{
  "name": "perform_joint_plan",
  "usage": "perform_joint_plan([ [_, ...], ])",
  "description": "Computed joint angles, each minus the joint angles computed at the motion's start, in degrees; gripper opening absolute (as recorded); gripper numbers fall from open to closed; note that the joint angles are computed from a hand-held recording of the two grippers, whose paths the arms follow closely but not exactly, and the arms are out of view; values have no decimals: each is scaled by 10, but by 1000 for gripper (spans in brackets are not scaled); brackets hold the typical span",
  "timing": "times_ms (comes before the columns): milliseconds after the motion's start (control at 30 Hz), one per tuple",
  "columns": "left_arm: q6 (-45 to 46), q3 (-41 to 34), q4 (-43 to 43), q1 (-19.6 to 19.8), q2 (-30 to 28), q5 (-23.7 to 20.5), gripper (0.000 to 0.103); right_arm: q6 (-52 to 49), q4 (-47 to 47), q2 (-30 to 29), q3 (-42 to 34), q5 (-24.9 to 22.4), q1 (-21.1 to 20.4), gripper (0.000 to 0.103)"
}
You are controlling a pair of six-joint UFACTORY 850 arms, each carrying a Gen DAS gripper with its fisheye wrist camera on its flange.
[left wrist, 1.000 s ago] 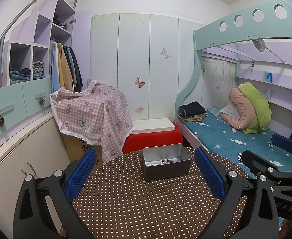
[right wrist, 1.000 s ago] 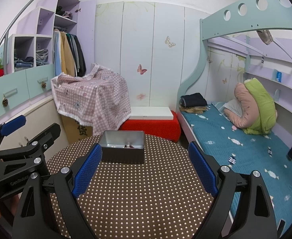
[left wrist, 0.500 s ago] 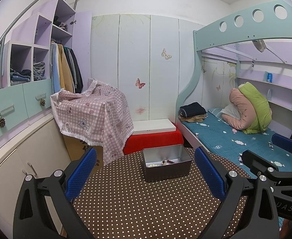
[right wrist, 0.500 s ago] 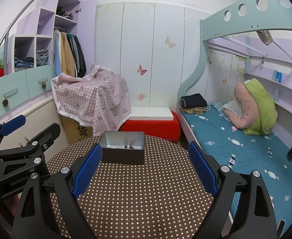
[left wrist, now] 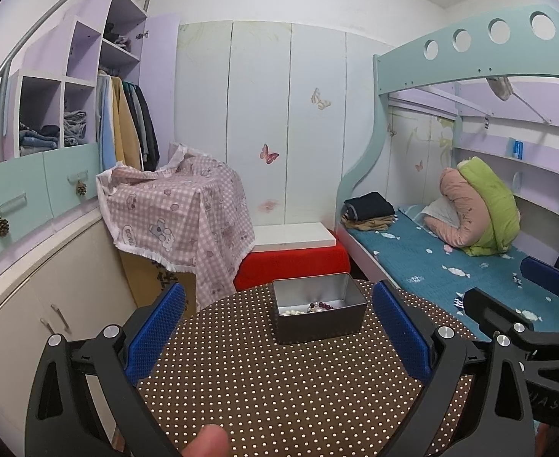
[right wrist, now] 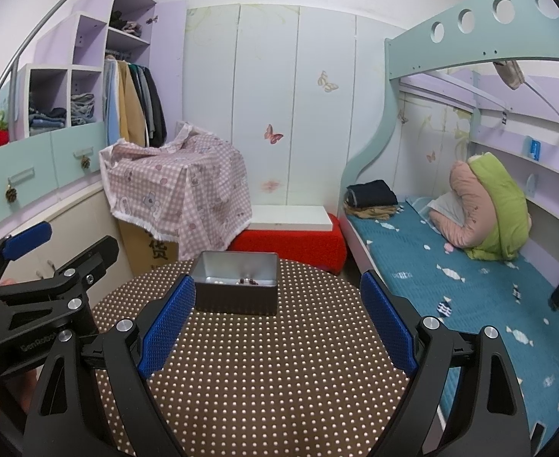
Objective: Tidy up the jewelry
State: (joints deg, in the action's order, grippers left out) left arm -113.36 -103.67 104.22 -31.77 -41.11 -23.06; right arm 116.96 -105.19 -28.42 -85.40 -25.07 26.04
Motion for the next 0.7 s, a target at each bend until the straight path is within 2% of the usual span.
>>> perform_joint_plan([
  [700,7,-5,-5,-2,-3,-3,95,-15,15,-2,-7,-1,2,86],
])
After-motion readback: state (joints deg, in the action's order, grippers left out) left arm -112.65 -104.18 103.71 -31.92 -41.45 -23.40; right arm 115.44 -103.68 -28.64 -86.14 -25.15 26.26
